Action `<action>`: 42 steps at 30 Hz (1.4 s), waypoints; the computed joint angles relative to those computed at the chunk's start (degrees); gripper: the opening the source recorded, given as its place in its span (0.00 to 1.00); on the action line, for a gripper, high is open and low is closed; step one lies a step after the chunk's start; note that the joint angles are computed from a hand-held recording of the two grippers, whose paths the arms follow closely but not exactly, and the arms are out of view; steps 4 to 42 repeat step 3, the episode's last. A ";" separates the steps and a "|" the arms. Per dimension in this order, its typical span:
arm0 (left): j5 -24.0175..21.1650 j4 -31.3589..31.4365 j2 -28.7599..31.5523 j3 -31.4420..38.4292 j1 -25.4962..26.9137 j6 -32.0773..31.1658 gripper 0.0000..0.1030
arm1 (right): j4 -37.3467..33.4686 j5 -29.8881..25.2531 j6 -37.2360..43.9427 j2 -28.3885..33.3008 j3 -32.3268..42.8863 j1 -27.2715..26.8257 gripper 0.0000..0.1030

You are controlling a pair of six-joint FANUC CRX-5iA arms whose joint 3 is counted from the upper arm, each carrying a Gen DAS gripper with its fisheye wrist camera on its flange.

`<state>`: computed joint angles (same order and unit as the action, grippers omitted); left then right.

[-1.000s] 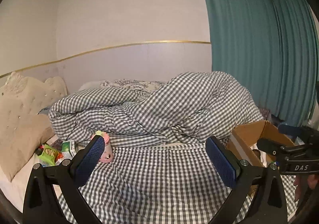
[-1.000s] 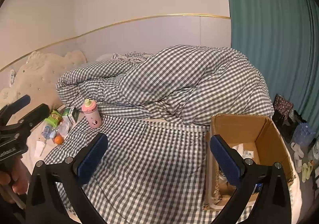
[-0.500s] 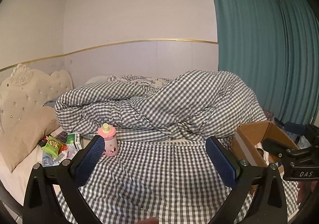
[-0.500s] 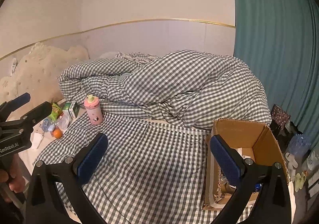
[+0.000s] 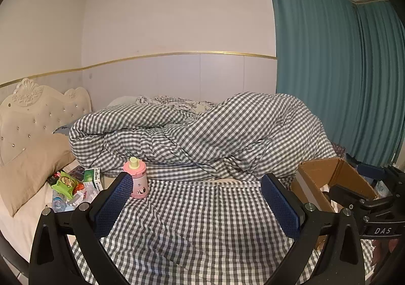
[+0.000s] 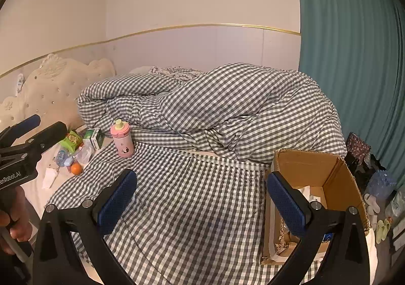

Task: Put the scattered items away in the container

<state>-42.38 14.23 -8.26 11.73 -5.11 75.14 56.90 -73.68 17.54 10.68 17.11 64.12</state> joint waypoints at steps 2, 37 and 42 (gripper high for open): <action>-0.10 -0.52 -0.03 0.11 -0.28 0.26 1.00 | -0.09 0.11 0.09 -0.10 -0.11 0.01 1.00; -0.15 -0.94 -0.04 0.17 -0.52 0.59 1.00 | -0.01 0.17 -0.01 -0.21 -0.32 0.02 1.00; -0.15 -0.94 -0.04 0.17 -0.52 0.59 1.00 | -0.01 0.17 -0.01 -0.21 -0.32 0.02 1.00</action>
